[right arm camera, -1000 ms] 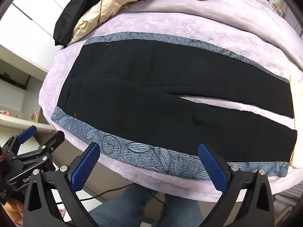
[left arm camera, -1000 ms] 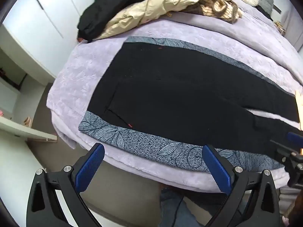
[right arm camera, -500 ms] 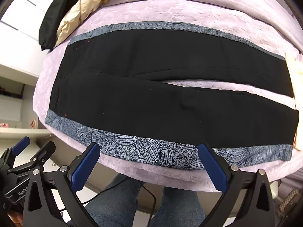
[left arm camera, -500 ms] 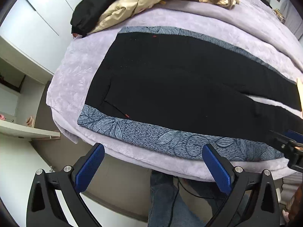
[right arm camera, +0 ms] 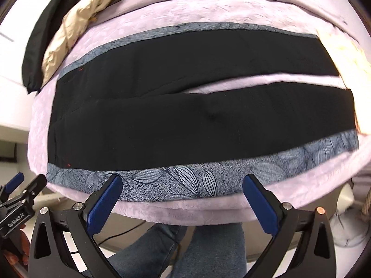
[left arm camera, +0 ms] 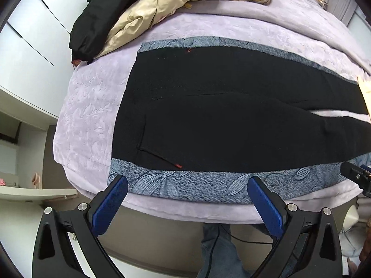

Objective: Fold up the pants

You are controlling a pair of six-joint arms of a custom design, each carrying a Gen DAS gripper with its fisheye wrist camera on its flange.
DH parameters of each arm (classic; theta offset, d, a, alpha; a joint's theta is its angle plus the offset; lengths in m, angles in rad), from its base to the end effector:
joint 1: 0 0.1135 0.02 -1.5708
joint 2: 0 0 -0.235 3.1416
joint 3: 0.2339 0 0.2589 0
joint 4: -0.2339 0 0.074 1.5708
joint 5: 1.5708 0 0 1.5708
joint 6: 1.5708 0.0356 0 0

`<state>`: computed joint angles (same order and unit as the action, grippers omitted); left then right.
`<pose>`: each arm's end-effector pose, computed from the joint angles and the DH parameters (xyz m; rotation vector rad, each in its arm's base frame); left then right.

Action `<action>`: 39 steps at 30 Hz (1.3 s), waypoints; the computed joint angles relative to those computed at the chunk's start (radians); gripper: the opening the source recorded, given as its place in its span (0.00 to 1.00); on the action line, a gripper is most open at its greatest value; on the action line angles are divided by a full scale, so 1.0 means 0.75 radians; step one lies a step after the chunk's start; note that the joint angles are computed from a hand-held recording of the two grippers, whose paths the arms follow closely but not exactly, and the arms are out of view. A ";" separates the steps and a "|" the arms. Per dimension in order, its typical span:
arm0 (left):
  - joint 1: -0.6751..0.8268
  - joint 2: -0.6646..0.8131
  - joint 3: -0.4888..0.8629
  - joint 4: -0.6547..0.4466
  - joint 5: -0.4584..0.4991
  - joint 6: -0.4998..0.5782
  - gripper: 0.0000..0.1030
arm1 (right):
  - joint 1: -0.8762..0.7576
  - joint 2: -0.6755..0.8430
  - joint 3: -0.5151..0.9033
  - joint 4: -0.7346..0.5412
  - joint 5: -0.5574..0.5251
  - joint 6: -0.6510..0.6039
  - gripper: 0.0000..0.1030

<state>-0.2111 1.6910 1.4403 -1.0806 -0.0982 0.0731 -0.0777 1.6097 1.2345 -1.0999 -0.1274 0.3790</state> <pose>0.3263 -0.0664 0.2361 0.3929 2.8670 0.1178 0.2954 -0.0185 0.2030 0.6833 2.9814 0.2149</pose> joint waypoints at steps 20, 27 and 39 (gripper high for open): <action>0.047 0.047 0.058 0.009 0.116 0.062 1.00 | 0.084 -0.021 0.092 -0.115 0.121 0.048 1.00; 0.060 0.041 0.055 0.017 0.117 0.062 1.00 | 0.113 0.006 0.125 -0.127 0.137 0.050 1.00; 0.070 0.043 0.048 0.018 0.121 0.069 1.00 | 0.125 0.022 0.134 -0.136 0.155 0.054 1.00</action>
<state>-0.1589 1.7236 1.4764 -1.0673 -0.0076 0.1247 0.0164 1.6260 1.3351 -1.2020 -0.0114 0.4194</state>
